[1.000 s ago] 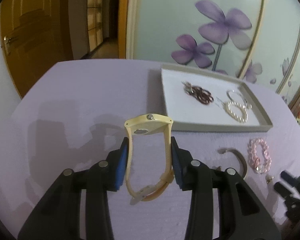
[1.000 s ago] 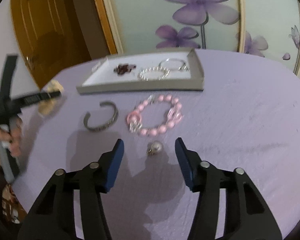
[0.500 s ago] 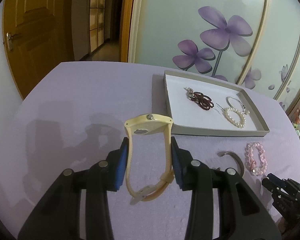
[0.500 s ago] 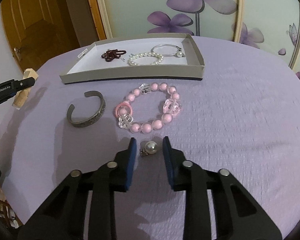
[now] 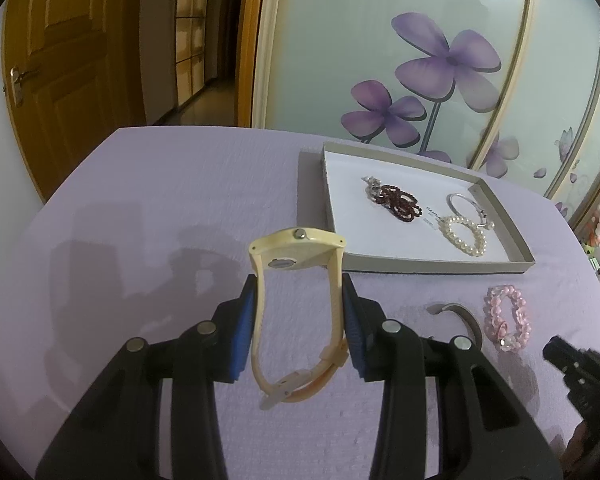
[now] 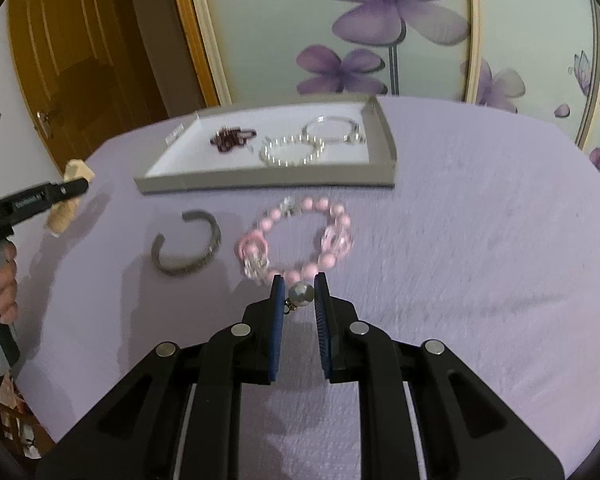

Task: Organize jewelry
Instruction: 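Lower the watch into the tray and open the left gripper while the right gripper drops the earring there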

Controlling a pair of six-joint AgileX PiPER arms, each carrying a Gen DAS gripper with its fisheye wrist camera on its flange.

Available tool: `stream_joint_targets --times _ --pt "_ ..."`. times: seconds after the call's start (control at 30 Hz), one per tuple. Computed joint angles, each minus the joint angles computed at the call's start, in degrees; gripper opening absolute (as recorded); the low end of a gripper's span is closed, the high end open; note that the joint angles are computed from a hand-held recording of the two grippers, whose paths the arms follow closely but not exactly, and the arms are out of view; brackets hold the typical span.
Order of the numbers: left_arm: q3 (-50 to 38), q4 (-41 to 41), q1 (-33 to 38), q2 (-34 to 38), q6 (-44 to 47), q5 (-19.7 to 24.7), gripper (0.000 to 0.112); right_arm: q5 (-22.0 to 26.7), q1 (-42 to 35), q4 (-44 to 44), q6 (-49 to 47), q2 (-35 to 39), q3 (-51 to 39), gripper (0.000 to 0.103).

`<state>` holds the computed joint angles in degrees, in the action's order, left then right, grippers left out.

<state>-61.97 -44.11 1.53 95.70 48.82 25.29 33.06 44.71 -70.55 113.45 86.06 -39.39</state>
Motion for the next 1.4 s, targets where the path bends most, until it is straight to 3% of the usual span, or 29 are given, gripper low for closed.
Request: stream_joint_targets --times 0.5,0.83,1.1,1.4 --pt "-4.85 0.28 -5.18 2.93 -3.16 -0.52 0.040 1.84 -4.51 -9.85 0.32 -0.12 -5.39 0.016" --pt "-16.01 7.87 -11.24 11.51 -13.54 -0.74 0.040 -7.76 -16.75 -16.12 0.08 7.35 -12.75 0.016" --pt "-30.93 18.15 -16.19 22.62 -25.28 3.22 0.040 -10.77 -19.88 -16.08 -2.02 10.92 -15.07 0.016" --pt "-39.33 24.57 -18.75 28.93 -32.03 5.31 0.044 -14.22 -23.37 -15.62 -4.06 14.15 -18.02 0.016"
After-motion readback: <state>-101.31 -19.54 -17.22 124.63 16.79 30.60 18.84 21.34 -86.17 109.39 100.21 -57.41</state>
